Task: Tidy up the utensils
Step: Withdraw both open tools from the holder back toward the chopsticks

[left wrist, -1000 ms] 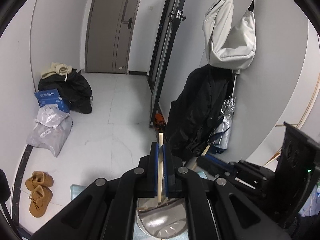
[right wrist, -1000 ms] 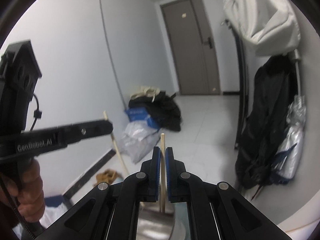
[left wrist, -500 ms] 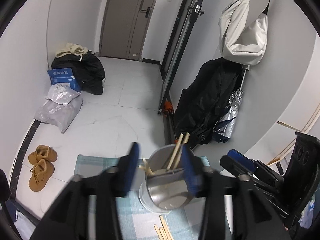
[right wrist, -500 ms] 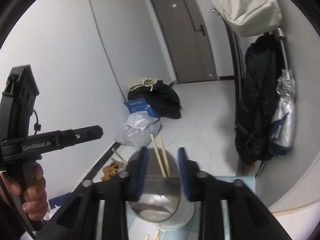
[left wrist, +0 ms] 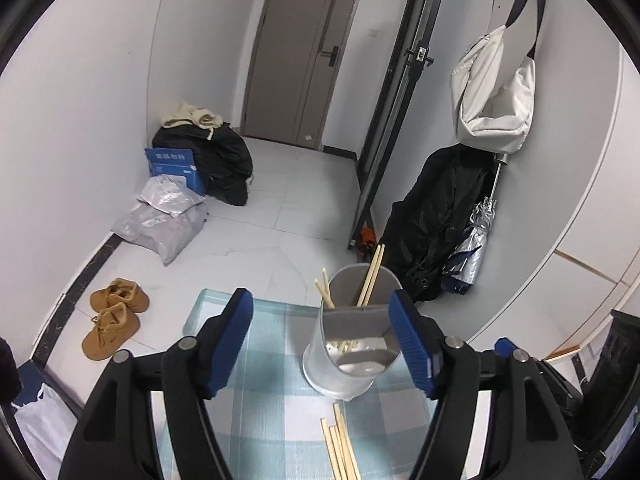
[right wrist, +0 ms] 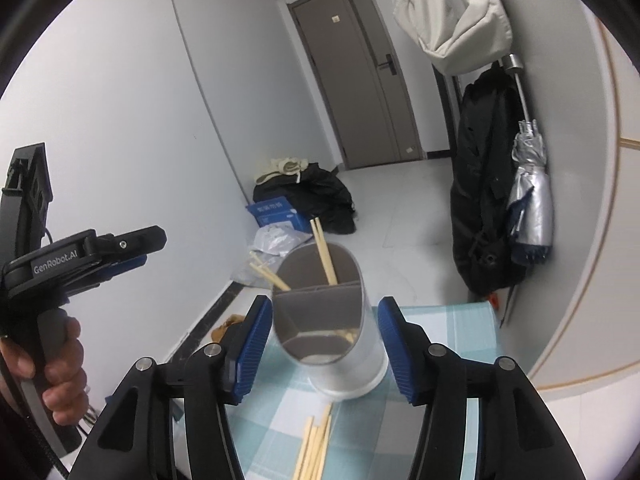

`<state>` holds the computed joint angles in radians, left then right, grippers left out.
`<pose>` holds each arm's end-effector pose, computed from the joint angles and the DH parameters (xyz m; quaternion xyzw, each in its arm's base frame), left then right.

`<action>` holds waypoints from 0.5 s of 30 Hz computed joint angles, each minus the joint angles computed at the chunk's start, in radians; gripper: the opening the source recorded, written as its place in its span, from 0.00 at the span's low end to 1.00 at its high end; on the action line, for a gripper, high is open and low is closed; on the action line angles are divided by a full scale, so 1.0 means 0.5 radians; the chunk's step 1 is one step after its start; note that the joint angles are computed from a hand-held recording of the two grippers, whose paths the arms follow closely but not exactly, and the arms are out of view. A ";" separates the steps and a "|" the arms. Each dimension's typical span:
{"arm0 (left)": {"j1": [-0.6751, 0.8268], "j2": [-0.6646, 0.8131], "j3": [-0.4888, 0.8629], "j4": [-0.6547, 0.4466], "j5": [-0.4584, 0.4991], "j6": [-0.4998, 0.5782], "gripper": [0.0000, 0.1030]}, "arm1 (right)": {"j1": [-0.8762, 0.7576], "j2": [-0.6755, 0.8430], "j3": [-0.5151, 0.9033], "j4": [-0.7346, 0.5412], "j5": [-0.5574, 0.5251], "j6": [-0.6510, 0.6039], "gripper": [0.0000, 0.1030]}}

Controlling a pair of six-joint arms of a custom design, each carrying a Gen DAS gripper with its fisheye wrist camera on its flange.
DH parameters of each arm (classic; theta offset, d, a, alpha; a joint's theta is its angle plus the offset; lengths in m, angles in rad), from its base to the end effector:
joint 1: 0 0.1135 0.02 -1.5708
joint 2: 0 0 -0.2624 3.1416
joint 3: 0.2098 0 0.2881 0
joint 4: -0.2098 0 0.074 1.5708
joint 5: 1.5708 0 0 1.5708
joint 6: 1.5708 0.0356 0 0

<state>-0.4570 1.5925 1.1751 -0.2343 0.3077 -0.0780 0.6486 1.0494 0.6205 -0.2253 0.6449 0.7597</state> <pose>0.3483 -0.1833 0.2510 0.2336 0.8570 -0.2483 0.3864 0.2136 0.1351 0.2161 0.1872 0.8415 0.0551 0.5038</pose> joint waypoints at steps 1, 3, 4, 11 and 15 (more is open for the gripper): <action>-0.009 -0.043 -0.058 0.031 -0.016 -0.004 0.74 | 0.068 -0.018 -0.008 -0.034 0.073 0.054 0.58; -0.008 -0.125 -0.172 0.098 -0.021 -0.015 0.79 | 0.144 -0.041 -0.029 -0.059 0.155 0.114 0.61; -0.016 -0.158 -0.227 0.132 -0.029 -0.016 0.79 | 0.210 -0.055 -0.044 -0.077 0.225 0.163 0.63; -0.031 -0.252 -0.481 0.287 -0.057 -0.004 0.88 | 0.451 -0.015 -0.076 -0.193 0.447 0.401 0.71; -0.031 -0.264 -0.574 0.336 -0.083 0.014 0.88 | 0.528 0.044 -0.092 -0.272 0.507 0.565 0.76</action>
<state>-0.4727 1.4607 0.8883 -0.0662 0.2661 -0.0711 0.9125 1.0712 0.5745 -0.3612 0.8982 1.0421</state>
